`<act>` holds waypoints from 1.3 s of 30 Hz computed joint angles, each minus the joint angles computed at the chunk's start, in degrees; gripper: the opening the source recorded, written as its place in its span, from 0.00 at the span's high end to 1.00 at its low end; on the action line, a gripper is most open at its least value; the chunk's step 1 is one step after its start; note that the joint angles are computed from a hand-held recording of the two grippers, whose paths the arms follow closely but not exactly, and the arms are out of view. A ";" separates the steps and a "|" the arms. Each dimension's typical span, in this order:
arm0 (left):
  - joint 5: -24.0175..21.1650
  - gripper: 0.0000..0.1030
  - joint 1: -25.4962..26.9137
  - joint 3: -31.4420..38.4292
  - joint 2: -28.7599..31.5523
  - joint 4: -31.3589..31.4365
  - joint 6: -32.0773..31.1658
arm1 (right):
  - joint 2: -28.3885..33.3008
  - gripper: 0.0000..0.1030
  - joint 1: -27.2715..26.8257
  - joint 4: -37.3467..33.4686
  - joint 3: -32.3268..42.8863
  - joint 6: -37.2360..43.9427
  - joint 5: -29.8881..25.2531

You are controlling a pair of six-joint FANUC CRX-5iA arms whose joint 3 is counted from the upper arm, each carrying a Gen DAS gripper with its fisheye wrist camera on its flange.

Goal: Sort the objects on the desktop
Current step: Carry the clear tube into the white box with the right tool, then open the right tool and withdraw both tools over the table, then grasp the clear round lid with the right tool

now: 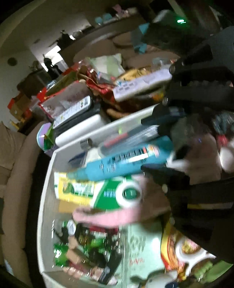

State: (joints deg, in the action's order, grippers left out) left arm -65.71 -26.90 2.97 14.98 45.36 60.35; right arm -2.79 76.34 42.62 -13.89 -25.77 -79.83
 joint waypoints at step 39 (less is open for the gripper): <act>5.86 0.11 53.80 -15.41 -7.26 0.92 -53.97 | 57.08 0.31 -6.77 -16.57 79.39 33.47 21.47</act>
State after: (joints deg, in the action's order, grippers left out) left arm -59.86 26.90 -12.45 7.72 46.28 6.38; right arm 54.29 69.57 26.05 65.50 7.70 -58.35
